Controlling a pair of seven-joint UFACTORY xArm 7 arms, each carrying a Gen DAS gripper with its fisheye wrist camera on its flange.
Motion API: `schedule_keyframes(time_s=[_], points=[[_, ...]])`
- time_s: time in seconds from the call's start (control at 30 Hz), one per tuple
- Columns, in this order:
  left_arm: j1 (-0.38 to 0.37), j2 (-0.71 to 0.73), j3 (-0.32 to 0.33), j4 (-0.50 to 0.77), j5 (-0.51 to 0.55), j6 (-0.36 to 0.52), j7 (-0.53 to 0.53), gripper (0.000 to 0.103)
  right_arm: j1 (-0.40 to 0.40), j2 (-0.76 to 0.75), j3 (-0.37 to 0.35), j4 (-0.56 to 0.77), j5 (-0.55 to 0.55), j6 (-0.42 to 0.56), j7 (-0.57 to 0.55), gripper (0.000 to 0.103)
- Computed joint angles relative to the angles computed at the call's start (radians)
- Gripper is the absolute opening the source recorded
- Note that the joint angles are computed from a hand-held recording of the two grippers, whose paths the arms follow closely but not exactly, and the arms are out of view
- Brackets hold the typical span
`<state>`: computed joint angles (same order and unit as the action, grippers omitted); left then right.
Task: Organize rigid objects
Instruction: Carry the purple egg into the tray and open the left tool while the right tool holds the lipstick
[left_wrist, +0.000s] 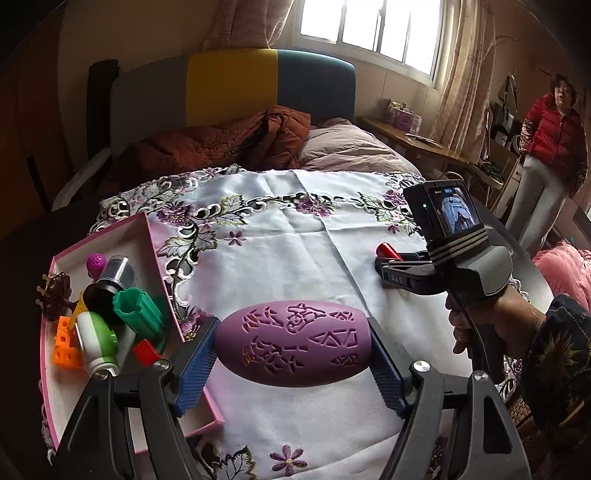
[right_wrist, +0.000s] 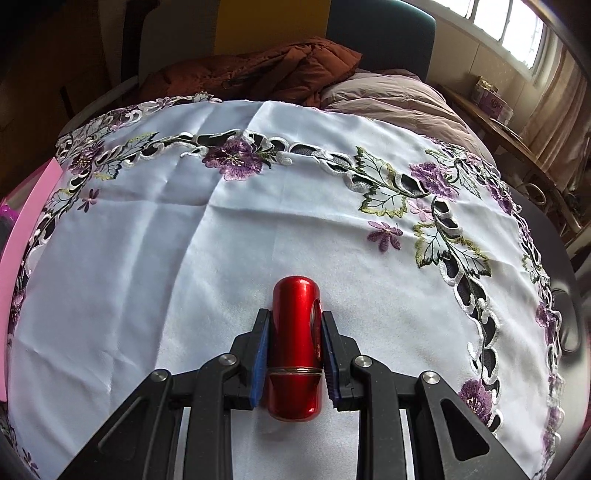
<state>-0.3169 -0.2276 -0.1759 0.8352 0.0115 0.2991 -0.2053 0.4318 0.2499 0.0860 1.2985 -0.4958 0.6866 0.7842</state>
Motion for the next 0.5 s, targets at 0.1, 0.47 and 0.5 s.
schedule_keyframes(time_s=[0.1,0.47,0.5], points=[[0.012,-0.025,0.004,-0.016,0.006,0.000,-0.011,0.077,0.001,-0.001,0.000,-0.002,-0.002,-0.002,0.002,0.026],[0.061,-0.109,0.030,-0.073,0.008,0.007,-0.036,0.077,0.004,-0.003,-0.002,-0.007,-0.023,-0.003,0.006,0.026],[0.064,-0.117,0.035,-0.080,0.005,0.009,-0.034,0.077,0.004,-0.004,-0.002,-0.007,-0.024,-0.003,0.006,0.026]])
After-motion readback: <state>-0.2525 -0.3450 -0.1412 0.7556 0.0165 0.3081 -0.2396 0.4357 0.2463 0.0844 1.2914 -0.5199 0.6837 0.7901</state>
